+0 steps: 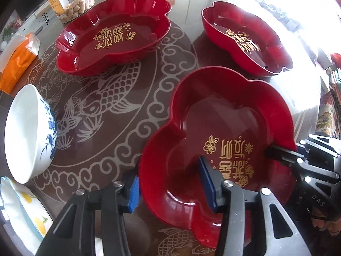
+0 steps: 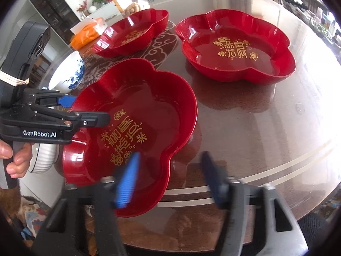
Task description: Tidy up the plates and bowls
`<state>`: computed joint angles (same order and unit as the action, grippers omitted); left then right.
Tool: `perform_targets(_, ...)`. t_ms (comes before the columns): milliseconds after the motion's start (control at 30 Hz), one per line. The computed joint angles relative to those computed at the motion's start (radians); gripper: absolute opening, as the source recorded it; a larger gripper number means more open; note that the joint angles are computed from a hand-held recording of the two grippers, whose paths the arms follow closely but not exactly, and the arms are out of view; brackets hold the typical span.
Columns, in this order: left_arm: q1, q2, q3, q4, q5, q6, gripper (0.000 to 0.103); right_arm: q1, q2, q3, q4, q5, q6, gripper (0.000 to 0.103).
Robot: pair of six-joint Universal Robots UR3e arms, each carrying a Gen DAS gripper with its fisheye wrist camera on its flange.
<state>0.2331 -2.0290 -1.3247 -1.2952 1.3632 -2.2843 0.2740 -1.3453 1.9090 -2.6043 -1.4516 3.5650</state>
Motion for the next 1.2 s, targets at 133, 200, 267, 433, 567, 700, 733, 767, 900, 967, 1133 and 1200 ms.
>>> perform_targets(133, 0.039, 0.003, 0.033, -0.082, -0.04, -0.04, 0.017, -0.034, -0.027, 0.051, -0.023, 0.031, 0.019, 0.012)
perform_targets(200, 0.041, 0.046, -0.006, -0.083, -0.059, -0.041, 0.017, -0.083, -0.075, 0.124, -0.062, 0.098, 0.026, 0.012)
perform_targets(267, 0.03, 0.11, -0.067, -0.069, -0.081, -0.045, 0.017, -0.119, -0.139, 0.18, -0.055, 0.12, 0.02, 0.012)
perform_targets(433, -0.071, 0.187, -0.116, -0.07, -0.16, -0.124, 0.017, -0.231, -0.375, 0.293, 0.08, 0.111, -0.023, 0.012)
perform_targets(567, -0.254, 0.142, -0.034, -0.053, -0.189, -0.242, 0.018, -0.435, -0.694, 0.393, 0.317, 0.129, -0.12, 0.013)
perform_targets(700, -0.445, -0.025, 0.173, -0.039, -0.189, -0.369, 0.027, -0.681, -0.925, 0.426, 0.533, 0.118, -0.245, 0.015)
perform_targets(733, -0.485, -0.083, 0.252, -0.045, -0.181, -0.4, 0.029, -0.749, -0.957, 0.429, 0.569, 0.121, -0.278, 0.016)
perform_targets(767, -0.518, -0.146, 0.338, -0.057, -0.172, -0.431, 0.029, -0.805, -0.97, 0.425, 0.593, 0.122, -0.31, 0.016)
perform_targets(900, -0.575, -0.412, 0.724, -0.162, -0.159, -0.529, 0.029, -0.938, -0.899, 0.41, 0.551, 0.127, -0.392, 0.016)
perform_targets(967, -0.567, -0.47, 0.827, -0.199, -0.154, -0.538, 0.028, -0.913, -0.79, 0.379, 0.466, 0.112, -0.376, 0.016)
perform_targets(1133, -0.479, -0.436, 0.745, -0.143, -0.14, -0.528, 0.028, -0.865, -0.632, 0.359, 0.345, 0.154, -0.376, 0.017)
perform_targets(1200, -0.439, -0.399, 0.669, -0.109, -0.135, -0.518, 0.028, -0.821, -0.555, 0.339, 0.293, 0.173, -0.353, 0.017)
